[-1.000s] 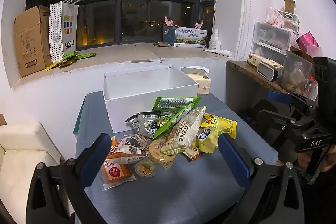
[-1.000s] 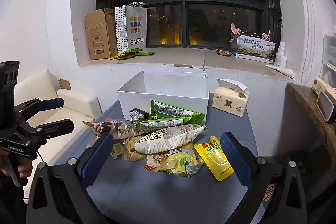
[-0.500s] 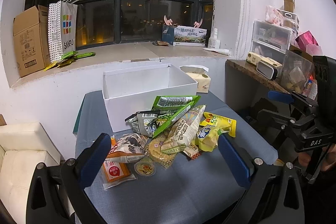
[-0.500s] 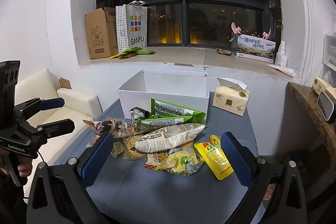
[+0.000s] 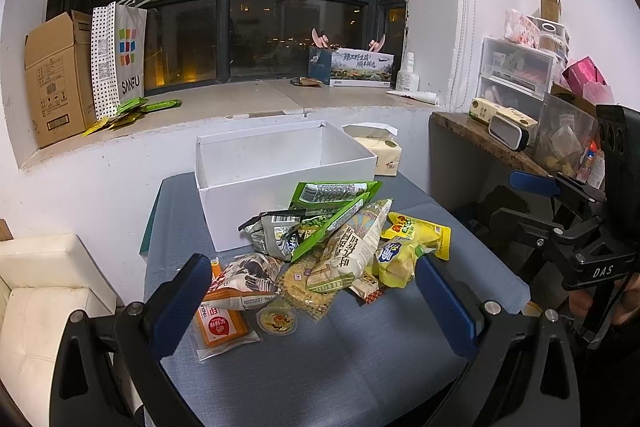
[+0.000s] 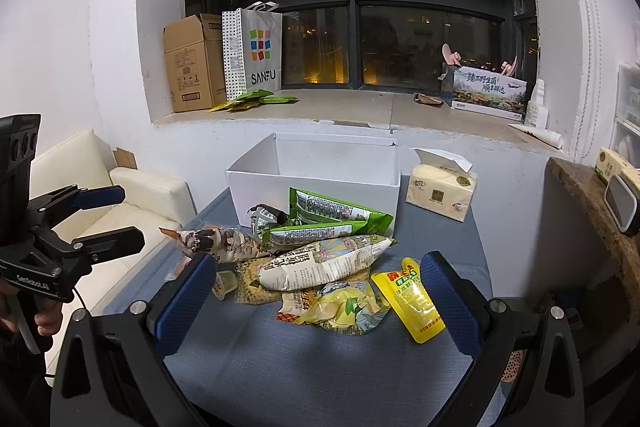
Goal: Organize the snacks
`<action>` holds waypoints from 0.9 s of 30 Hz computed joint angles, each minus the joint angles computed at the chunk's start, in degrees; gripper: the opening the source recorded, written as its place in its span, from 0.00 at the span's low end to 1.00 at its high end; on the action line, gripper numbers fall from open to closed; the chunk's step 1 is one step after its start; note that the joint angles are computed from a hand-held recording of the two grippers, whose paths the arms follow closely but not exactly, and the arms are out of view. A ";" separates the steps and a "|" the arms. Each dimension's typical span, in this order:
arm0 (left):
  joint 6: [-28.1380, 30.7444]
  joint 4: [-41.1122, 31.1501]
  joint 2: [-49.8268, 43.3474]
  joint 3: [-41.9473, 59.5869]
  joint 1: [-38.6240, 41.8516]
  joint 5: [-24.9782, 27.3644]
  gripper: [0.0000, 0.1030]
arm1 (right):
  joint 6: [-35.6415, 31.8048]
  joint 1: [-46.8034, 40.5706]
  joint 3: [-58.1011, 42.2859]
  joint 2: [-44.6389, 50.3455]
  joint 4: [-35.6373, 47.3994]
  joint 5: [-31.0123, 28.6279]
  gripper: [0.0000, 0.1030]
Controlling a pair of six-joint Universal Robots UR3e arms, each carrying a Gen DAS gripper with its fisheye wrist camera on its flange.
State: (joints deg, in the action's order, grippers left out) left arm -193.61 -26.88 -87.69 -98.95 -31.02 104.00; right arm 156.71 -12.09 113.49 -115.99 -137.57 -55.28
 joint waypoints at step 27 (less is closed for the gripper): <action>0.08 0.03 0.07 -0.24 -0.23 0.06 1.00 | 0.11 -0.05 0.36 -0.43 0.26 -0.04 1.00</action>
State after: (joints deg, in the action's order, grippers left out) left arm -193.53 -26.85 -87.61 -99.19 -31.25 104.06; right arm 156.82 -12.14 113.86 -116.43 -137.32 -55.32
